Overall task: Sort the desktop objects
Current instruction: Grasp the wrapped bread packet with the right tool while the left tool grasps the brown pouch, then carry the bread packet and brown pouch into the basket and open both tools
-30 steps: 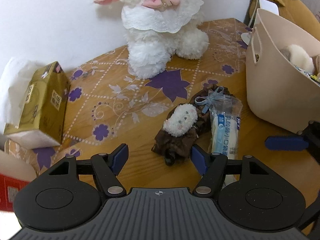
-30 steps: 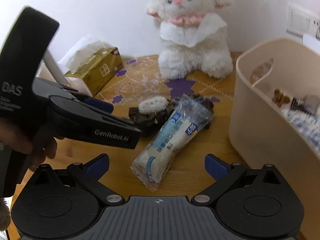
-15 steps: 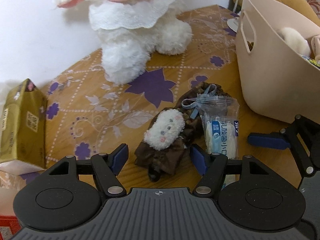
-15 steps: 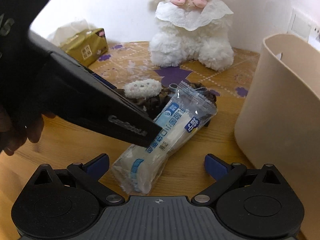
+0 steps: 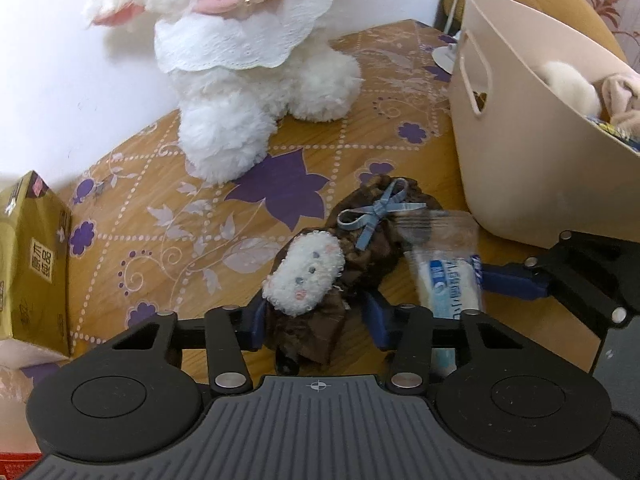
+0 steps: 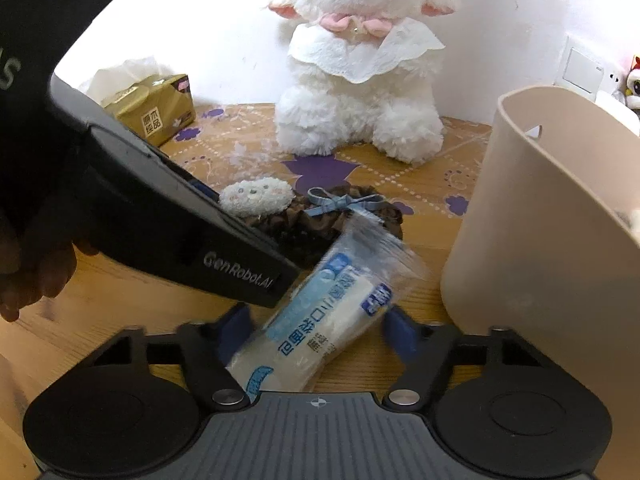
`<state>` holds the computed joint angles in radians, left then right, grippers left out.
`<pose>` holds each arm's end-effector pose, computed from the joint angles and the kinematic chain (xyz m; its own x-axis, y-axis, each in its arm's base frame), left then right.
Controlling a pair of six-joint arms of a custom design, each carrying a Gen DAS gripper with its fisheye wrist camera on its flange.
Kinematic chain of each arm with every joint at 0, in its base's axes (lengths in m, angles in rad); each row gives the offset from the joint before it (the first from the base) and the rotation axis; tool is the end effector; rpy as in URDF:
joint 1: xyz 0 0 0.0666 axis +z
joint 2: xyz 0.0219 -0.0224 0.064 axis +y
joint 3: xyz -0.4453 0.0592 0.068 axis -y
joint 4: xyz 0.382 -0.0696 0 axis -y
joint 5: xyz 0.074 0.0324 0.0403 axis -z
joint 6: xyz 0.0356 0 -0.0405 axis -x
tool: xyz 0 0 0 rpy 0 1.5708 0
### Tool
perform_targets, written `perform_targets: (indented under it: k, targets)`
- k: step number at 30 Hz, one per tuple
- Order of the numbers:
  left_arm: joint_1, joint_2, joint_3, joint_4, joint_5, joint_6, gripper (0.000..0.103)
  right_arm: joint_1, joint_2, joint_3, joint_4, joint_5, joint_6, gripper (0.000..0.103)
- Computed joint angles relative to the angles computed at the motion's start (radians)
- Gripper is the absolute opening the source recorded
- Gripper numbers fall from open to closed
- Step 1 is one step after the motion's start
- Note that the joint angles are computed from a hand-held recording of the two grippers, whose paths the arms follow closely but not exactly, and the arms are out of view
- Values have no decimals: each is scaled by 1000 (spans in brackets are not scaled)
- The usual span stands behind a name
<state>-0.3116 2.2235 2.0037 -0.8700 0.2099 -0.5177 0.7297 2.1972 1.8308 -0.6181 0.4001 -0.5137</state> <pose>0.7299 -0.2433 0.2632 -0.5395 0.6823 -0.4934 0.7579 0.6488 0.0684 0.5712 0.4918 0.2256 -0.7635 -0.0757 -0.6413 -0.0897 0.9959 -0.0107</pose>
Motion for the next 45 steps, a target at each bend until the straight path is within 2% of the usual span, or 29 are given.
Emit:
perform_targets:
  k: [3,5,8,17,30,36,40,45]
  targets:
    - [-1,-7,-12,4,-4,-5,45,-1,-14,-16,-3,0,-19,45]
    - [2,-7,-9,-11,14,-7,36,-5,-22,-29,2,-8,-25,38]
    - [3,-16,-24,-11,14,-14,35,-4,-40,-54,5,-8,-31,29]
    - [-2,-66,-119,65,-27,11,33,9,-81,-114,12,-29,-46,26]
    - [26,-178,-268,121,-12,58,32,31,-164,-205,81,-20,-13,25]
    - [43,-239,-326,144,-8,114,31,47,-207,-235,91,-14,1,25]
    - [48,-284,-358,165,-5,169,31,56,-241,-257,107,-8,32,25]
    - [40,-331,-375,179,-12,201,31,60,-290,-285,129,-1,95,25]
